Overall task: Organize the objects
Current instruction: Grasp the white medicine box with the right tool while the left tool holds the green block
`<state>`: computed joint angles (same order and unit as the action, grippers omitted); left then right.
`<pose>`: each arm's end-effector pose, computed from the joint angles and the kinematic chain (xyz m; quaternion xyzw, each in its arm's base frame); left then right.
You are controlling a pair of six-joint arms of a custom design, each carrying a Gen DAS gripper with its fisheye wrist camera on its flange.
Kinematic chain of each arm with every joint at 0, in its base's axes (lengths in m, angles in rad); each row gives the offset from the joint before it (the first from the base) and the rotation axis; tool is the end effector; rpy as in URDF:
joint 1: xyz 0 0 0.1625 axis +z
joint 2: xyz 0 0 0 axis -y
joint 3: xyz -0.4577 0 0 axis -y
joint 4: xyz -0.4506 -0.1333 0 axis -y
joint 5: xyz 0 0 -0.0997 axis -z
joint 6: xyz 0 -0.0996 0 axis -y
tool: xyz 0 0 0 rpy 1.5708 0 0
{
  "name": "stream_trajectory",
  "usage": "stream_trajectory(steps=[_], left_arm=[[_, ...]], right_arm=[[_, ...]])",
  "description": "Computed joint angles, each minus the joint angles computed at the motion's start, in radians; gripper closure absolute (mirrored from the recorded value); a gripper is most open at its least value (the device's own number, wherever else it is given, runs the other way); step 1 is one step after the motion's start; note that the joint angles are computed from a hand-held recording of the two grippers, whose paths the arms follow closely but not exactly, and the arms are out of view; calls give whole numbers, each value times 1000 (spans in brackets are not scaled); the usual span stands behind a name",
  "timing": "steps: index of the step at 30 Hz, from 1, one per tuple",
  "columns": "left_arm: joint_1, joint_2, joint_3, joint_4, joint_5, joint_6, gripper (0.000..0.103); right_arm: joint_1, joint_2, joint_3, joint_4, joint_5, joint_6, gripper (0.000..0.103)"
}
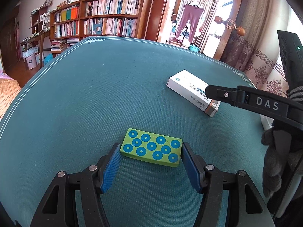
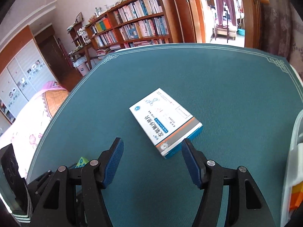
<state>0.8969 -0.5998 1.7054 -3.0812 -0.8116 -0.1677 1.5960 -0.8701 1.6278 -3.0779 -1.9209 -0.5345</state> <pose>-0.2791 -0.6730 -0.0090 0.1557 0.8995 -0.3187 0.2550 0.1182 -0.7564 0.2021 0.1919 -0.8983 0.3080 0.2476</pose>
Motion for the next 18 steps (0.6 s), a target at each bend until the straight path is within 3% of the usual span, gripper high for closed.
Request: stream_trajectory(steps=[3,14,18], left_arm=[[0,0,0,1,0,0,37],[0,3,-3,0,-2,1,37],[0,4,-4,0,-1,2,37]], right_arm=[[6,34,-55,-7,-26,-31,20],[-7,90,-200,247,-4,-40,20],[1,98,-170,203,-55,-125,20]])
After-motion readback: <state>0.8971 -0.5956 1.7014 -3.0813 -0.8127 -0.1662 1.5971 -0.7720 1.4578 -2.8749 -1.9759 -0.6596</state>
